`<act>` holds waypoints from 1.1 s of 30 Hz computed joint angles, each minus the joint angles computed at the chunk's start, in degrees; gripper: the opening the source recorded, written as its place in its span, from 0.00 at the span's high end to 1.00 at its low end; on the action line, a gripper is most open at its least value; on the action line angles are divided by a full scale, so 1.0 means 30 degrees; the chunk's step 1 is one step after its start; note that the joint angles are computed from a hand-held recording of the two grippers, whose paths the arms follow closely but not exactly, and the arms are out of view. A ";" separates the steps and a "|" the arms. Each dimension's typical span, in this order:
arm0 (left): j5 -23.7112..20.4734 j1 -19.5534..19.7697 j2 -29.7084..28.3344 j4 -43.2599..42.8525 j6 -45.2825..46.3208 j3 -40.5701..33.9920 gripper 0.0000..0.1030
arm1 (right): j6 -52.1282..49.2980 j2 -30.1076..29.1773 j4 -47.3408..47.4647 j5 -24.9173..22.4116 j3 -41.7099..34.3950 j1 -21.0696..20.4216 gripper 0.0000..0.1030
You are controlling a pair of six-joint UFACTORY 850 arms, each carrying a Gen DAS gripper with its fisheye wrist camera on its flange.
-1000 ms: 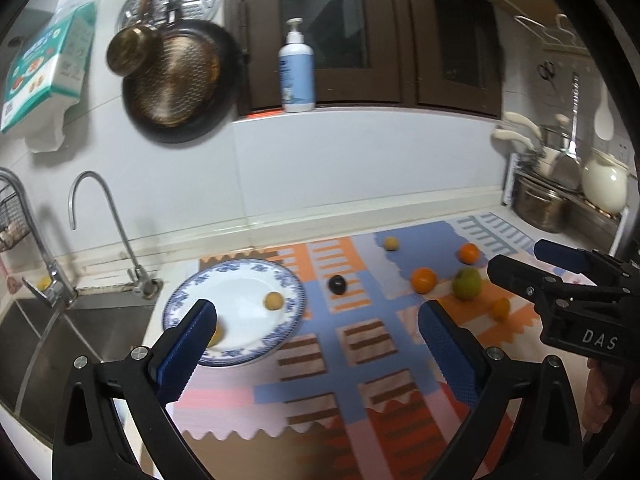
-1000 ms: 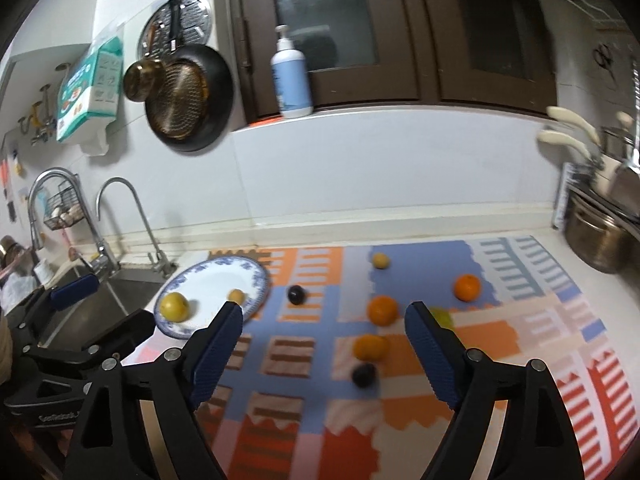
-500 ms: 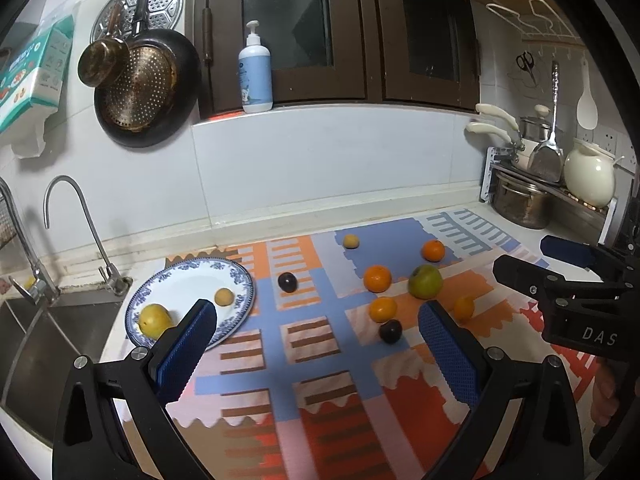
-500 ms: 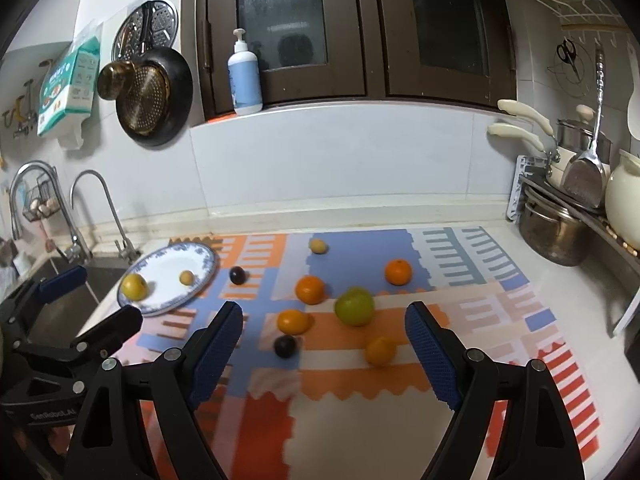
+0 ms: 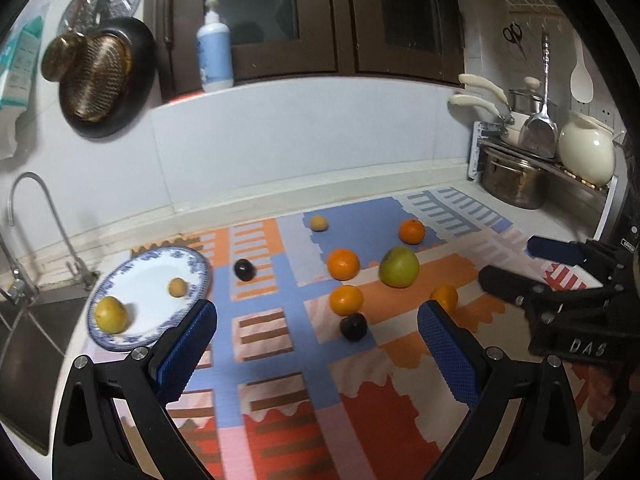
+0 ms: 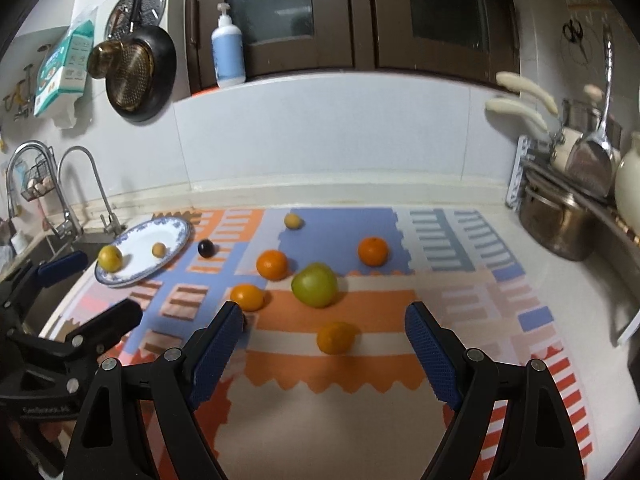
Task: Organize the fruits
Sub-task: 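Lift both grippers away from the plate back over the mat, then grasp a dark plum with the left gripper while the right gripper grasps an orange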
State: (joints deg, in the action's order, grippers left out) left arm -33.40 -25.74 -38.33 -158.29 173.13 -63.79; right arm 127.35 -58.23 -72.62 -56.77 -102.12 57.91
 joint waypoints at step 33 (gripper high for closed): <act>0.5549 -0.0653 -0.5502 1.3885 -1.4403 -0.7299 0.60 | -0.0722 -0.1107 0.0835 0.5539 0.0438 -0.2189 0.51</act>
State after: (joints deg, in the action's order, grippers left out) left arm -16.75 -27.70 -54.84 -116.63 129.92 -85.69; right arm 125.18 -61.55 -70.11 -40.15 -100.80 51.34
